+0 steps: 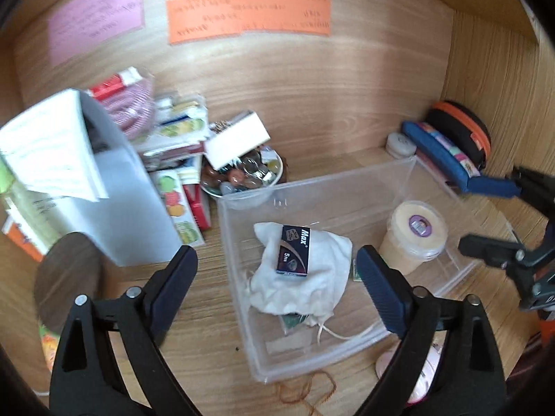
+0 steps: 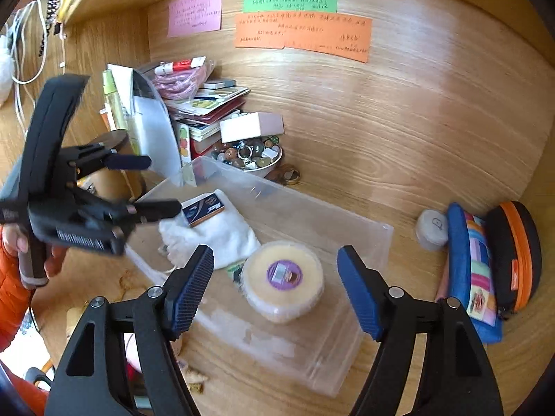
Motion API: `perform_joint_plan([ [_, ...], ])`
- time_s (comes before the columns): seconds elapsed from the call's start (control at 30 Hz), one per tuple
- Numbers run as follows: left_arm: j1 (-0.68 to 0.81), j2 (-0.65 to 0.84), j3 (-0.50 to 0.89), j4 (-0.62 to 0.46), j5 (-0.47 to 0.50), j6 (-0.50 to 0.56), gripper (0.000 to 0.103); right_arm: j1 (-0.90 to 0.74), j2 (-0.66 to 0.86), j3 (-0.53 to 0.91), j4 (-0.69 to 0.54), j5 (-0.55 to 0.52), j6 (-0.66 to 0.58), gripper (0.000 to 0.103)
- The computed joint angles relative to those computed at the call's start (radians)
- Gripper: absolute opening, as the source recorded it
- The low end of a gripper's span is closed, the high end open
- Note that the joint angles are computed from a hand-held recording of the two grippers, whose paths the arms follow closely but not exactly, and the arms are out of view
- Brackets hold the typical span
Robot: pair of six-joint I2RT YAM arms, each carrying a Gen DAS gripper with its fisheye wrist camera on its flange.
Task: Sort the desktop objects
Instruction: 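Open the left tool over the cloth while the right tool releases the tile into the bin, then move both tools back to the desk and grasp the pink round container with the right tool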
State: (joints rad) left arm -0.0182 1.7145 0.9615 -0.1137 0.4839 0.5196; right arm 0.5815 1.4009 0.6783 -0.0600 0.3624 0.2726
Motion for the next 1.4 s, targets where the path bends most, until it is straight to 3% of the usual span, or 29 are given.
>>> perform_joint_plan([
  [0.43, 0.126, -0.24, -0.208, 0.011, 0.03, 0.063, 0.098, 0.121, -0.14, -0.157, 0.01, 0.03, 0.16, 0.072],
  [0.63, 0.183, -0.302, -0.284, 0.016, 0.046, 0.099, 0.098, 0.189, -0.156, -0.19, 0.017, 0.033, 0.224, 0.081],
  [0.93, 0.236, -0.294, -0.385, 0.049, 0.023, 0.192, 0.099, 0.276, -0.014, -0.184, 0.117, 0.02, 0.283, 0.082],
  [1.2, 0.316, -0.243, -0.412, 0.013, 0.068, 0.277, 0.099, 0.275, 0.145, -0.149, 0.212, -0.048, 0.306, 0.081],
  [1.4, 0.384, -0.19, -0.404, -0.052, 0.109, 0.348, 0.098, 0.264, 0.239, -0.085, 0.215, -0.079, 0.299, 0.081],
])
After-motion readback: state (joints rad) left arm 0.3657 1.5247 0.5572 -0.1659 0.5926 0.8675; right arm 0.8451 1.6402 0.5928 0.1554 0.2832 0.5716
